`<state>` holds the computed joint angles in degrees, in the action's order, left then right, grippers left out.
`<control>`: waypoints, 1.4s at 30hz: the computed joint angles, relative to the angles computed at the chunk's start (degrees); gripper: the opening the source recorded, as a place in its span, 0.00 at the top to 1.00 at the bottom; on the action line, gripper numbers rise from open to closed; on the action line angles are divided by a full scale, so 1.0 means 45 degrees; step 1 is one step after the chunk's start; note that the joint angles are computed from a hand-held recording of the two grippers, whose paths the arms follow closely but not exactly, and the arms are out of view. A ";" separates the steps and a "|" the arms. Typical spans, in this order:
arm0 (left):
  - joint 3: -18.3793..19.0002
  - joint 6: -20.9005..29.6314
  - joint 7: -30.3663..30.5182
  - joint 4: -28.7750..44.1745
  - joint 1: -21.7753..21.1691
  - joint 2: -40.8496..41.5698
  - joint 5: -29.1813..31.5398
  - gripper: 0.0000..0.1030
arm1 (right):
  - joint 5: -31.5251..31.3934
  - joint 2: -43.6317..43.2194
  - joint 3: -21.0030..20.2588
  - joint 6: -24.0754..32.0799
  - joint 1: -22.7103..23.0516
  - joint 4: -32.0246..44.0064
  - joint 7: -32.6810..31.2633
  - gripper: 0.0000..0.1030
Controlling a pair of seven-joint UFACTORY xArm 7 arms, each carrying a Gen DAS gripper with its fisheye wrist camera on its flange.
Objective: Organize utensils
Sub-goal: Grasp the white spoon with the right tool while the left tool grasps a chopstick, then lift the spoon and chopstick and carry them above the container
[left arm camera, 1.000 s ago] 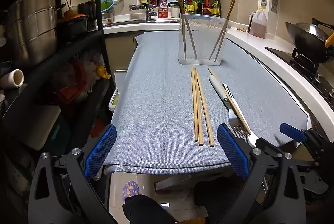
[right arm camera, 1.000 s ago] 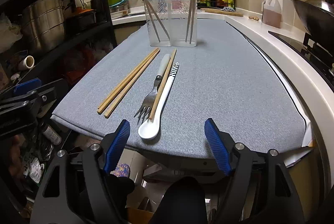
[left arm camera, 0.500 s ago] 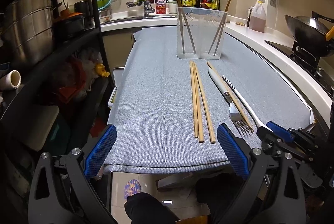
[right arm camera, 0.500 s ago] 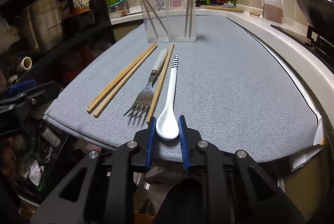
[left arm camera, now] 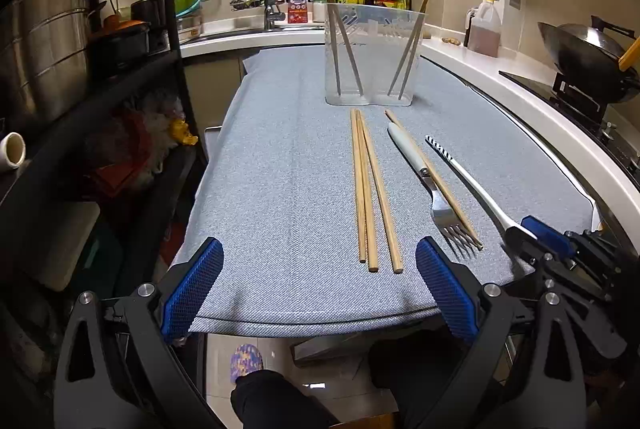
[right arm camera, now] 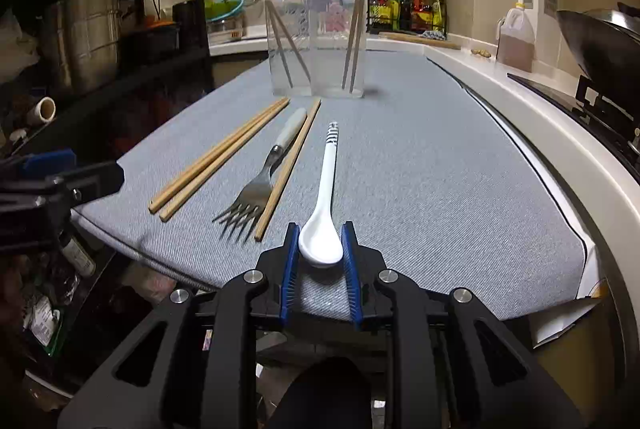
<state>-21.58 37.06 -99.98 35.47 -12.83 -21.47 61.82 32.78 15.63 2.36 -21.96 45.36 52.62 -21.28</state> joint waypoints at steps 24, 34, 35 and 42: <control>0.1061 -0.1066 -0.0865 0.0214 -0.0125 0.1562 0.2653 0.49 | -0.1411 0.0259 -0.0201 0.0345 -0.0425 0.0157 0.1607 0.79; 0.1763 -0.2294 -0.2662 0.0502 -0.0362 0.2089 0.5503 0.95 | -0.1720 0.0513 0.0082 -0.0085 -0.0736 0.0236 0.1468 0.79; 0.1911 -0.2569 -0.2766 0.0425 -0.0388 0.1952 0.5380 0.95 | -0.1812 0.0451 0.0144 0.0034 -0.0834 0.0227 0.1522 0.79; 0.1645 -0.2196 -0.2745 0.0068 -0.0447 0.0276 0.5574 0.95 | -0.1916 -0.0130 0.0319 -0.0512 -0.1064 -0.0093 0.1528 0.79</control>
